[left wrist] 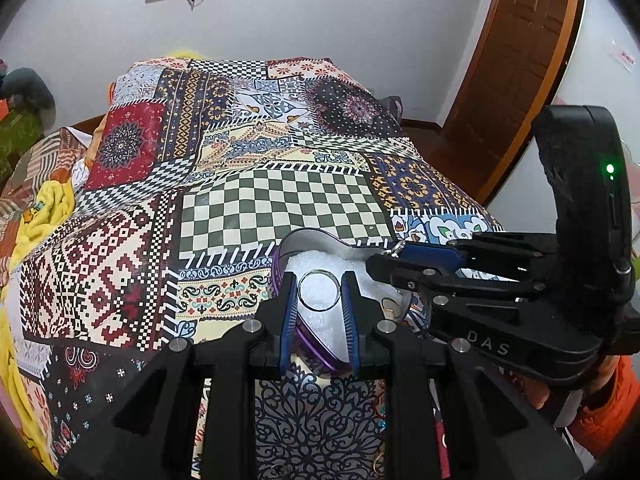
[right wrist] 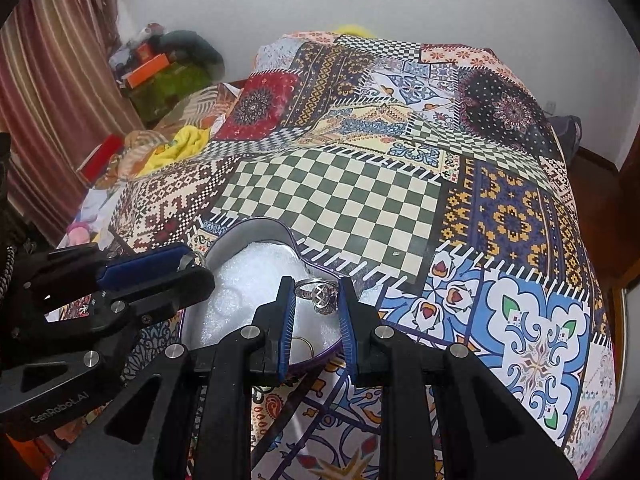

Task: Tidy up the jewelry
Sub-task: 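Open both grippers over the tin to drop the rings inside, then lift both grippers away from the tin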

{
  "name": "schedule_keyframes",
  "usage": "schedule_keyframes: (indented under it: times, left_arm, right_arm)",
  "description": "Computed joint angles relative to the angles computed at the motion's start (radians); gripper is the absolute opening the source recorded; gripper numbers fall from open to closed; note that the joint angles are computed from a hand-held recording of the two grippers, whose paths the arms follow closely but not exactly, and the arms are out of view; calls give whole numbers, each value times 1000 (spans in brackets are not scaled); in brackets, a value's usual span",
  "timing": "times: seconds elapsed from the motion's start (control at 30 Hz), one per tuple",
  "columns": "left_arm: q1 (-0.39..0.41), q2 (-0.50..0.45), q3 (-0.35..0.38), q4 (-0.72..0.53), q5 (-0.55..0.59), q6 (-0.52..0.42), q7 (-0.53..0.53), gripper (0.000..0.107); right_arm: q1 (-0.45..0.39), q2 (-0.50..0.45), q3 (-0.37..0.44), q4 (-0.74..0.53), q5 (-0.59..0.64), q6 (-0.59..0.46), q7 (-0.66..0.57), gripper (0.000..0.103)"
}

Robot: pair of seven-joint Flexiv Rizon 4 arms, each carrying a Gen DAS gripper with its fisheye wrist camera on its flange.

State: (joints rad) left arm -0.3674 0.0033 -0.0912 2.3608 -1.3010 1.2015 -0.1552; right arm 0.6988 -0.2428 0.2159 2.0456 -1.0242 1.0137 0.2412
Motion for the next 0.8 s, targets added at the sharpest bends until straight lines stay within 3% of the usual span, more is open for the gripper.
schedule_keyframes:
  times: [0.43,0.8]
  left_arm:
    - [-4,39,12,18,20,15,-1,21]
    - [13,116,54,51,78,34,-24,32]
  right_arm:
    - [1,14,2,6,17,20,-9,20]
    - [36,44,41,-30,20,-111,-20,28]
